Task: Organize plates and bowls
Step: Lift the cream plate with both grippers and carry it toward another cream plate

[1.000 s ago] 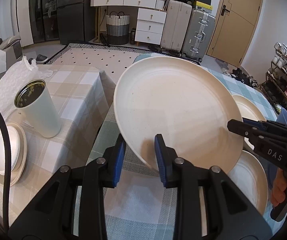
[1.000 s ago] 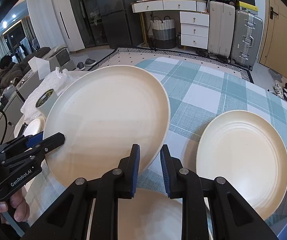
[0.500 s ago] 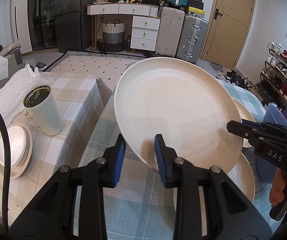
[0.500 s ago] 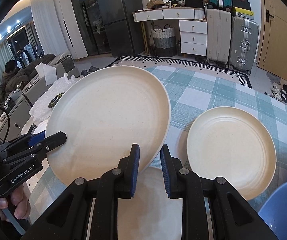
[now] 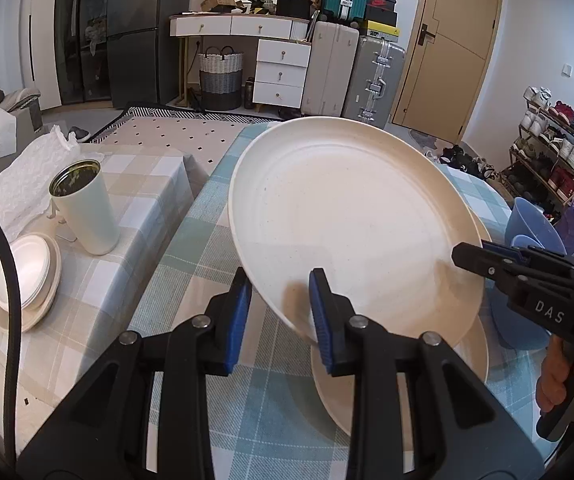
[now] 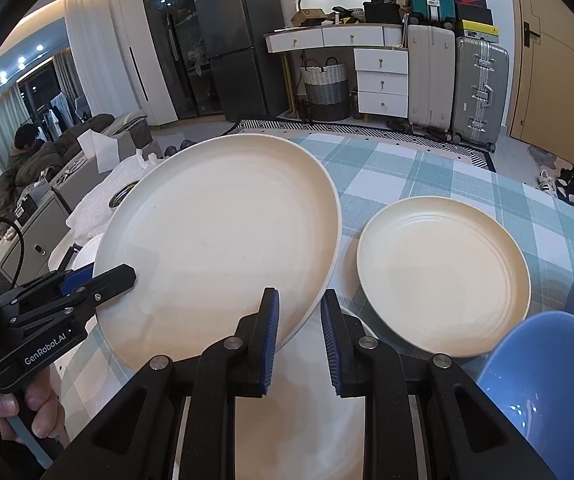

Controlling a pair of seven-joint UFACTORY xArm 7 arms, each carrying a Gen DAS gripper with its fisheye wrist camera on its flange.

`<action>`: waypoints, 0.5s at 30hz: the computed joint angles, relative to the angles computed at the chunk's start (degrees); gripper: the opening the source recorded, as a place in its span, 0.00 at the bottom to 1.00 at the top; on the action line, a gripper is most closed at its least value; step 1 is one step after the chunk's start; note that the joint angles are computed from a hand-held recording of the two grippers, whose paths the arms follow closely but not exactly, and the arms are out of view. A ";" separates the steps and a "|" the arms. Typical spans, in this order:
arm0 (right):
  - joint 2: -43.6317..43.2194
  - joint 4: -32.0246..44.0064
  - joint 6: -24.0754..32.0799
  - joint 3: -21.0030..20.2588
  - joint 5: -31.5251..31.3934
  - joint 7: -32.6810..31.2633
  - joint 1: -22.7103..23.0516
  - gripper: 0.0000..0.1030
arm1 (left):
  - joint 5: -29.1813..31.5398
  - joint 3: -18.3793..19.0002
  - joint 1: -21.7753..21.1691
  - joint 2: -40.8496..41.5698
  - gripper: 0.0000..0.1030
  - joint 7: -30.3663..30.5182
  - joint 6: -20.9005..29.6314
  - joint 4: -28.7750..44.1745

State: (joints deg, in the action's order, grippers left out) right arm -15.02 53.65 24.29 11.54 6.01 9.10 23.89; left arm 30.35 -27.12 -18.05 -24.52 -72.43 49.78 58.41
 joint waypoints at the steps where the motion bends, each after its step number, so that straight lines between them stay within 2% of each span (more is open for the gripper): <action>1: -0.50 -0.46 0.14 -0.03 0.03 -0.04 0.06 0.21 | -0.05 -0.34 -0.14 -0.07 0.25 -0.31 0.26 0.06; 15: -7.18 -7.39 0.13 0.58 -0.51 2.21 0.03 0.21 | -0.19 -2.55 -2.72 0.63 0.26 -1.47 2.56 0.42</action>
